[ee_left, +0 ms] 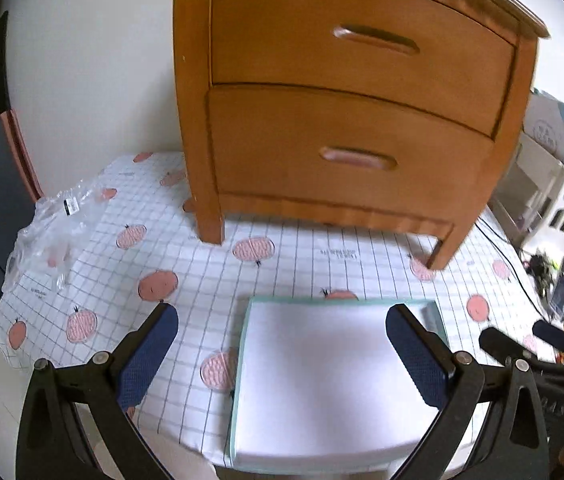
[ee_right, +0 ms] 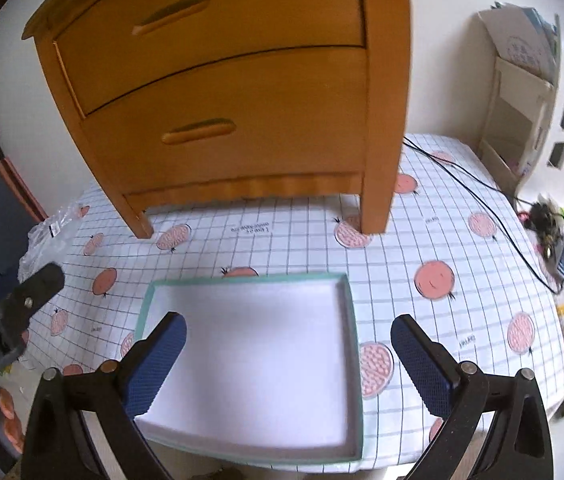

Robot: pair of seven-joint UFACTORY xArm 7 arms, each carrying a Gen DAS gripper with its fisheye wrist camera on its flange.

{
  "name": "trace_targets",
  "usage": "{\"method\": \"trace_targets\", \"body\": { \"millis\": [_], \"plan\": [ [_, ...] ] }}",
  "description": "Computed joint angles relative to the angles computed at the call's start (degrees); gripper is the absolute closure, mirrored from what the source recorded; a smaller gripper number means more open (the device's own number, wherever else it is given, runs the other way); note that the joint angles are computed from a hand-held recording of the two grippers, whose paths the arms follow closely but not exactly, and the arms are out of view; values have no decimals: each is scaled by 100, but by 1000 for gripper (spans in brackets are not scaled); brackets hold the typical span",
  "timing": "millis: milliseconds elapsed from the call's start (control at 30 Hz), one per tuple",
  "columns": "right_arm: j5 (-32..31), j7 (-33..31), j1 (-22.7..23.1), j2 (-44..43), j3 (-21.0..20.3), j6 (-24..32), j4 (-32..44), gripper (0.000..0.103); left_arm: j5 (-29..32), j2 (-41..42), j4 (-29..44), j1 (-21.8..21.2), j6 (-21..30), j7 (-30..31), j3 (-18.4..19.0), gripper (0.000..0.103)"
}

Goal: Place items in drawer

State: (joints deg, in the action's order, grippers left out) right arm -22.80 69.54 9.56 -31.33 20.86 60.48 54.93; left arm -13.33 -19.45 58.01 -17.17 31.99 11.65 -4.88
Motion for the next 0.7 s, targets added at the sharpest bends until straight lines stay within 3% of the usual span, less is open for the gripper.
{"method": "trace_targets", "body": {
  "millis": [267, 700],
  "plan": [
    [161, 190, 102, -421, 150, 352, -205, 0, 380, -625, -685, 54, -2, -53, -75, 0],
    [268, 257, 236, -661, 491, 884, -238, 0, 647, -1108, -1103, 97, 368, -9, -35, 0]
  ]
}}
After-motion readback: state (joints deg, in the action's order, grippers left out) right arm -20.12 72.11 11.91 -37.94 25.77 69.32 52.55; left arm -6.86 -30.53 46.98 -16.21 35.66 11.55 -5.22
